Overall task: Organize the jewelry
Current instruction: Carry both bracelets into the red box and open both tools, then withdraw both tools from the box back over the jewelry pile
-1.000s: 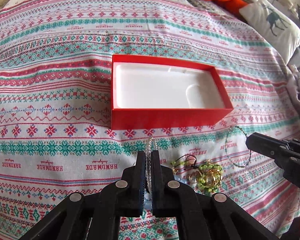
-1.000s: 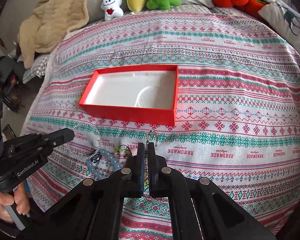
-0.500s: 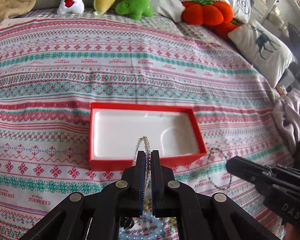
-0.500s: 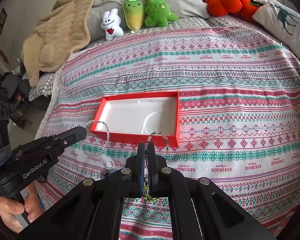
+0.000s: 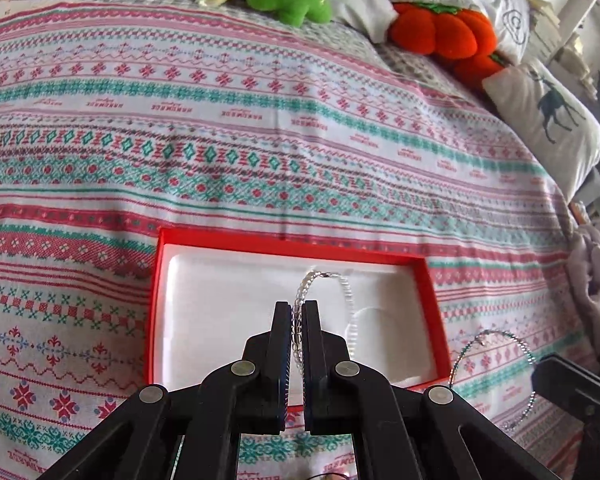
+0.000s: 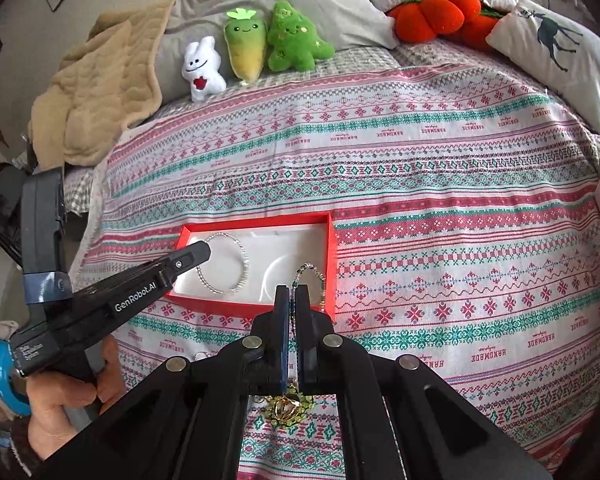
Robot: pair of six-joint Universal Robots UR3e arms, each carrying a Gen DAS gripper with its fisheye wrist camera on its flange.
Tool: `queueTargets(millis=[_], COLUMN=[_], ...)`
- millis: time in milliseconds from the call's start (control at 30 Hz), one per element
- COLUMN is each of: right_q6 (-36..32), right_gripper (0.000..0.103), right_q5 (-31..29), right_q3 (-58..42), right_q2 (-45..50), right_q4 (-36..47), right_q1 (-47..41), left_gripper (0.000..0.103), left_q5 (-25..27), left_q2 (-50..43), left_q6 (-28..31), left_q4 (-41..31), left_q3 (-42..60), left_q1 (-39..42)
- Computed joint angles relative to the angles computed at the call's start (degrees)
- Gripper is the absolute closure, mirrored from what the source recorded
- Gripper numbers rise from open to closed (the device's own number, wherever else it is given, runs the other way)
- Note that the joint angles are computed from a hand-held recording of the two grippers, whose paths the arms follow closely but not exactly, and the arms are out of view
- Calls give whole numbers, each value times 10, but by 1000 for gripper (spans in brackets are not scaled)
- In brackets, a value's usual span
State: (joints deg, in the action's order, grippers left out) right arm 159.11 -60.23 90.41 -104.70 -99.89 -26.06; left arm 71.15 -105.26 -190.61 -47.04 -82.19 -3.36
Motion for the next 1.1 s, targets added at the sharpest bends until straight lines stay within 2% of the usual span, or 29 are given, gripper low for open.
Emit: queueTargets(millis=[200,467,667,767,800,933,967,1000,1067,1100], right_q6=[34,46,55,53,52,51,47,42,36,30], right_gripper=[101,101,101,100,100,99,97,95,77,72], right_q5=[-25,-3,-50,-74,-76,-79,-77,-76,-74,-71], right_q3=[-1,20,20,26,26,18,20,24,35,45], right_q2=[28,95,144,152,155,147,139,128,100,82], right_q4=[-84,-189,-237,-265,-264,-233,-224,-216,-200,-192], right_q1=[63,118,124,121,119,111,108,104,95,87], left_gripper=[103,102,100,92,86,69,68,64,55,48], left_q5=[49,71,89,103,107,125,125,121,119,122], left_q2=[0,15,24,25,27,49,59,69,92,105], left_q6=[1,9,22,23,23,36,41,45,55,59], left_q4=[-7,-3,-8,-12,-12,-7,-8,-11,-16,-18], left_q3=[-12,-42,-45,-40,-40,-58,-66,-73,-89,-99], left_q1=[2,7,-7,-18,-22,-30,-29,-27,-24,-24])
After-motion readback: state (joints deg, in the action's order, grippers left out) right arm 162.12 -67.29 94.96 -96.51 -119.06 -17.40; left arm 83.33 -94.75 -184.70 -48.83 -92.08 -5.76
